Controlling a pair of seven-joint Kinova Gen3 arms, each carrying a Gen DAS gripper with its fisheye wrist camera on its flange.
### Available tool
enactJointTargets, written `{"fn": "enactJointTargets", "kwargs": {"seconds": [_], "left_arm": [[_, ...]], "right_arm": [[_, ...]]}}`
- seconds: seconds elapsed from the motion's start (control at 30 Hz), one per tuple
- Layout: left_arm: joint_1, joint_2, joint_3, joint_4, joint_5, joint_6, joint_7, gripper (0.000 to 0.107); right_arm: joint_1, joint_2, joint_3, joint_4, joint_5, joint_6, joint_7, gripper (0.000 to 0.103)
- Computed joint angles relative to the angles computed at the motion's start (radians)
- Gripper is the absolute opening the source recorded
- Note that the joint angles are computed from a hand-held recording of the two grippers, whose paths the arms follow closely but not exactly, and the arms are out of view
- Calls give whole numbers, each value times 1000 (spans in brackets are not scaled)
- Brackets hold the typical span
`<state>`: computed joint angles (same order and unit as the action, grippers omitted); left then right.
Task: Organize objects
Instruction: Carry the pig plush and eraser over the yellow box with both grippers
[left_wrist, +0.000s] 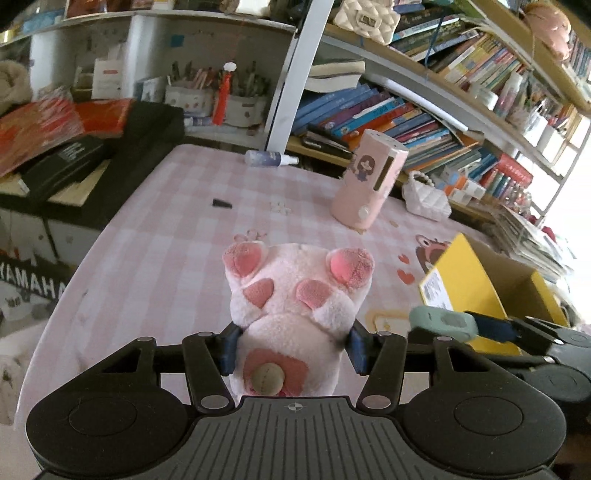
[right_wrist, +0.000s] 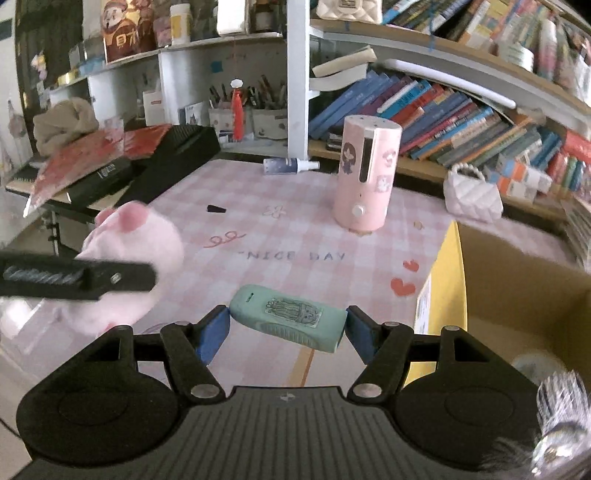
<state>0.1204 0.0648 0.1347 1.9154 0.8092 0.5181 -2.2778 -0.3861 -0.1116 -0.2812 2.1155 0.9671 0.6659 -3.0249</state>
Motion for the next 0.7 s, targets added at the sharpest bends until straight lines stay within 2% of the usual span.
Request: {"fn": "enactJointTargets", "kwargs": {"seconds": [0.3, 0.7], "left_arm": [[-13, -143, -89, 148, 116, 83, -165, 54], [-14, -284, -205, 261, 116, 213, -273, 54]], "right_arm": [[-104, -39, -128, 17, -11, 184, -185, 66], [-281, -35, -248, 22, -74, 392, -397, 66]]}}
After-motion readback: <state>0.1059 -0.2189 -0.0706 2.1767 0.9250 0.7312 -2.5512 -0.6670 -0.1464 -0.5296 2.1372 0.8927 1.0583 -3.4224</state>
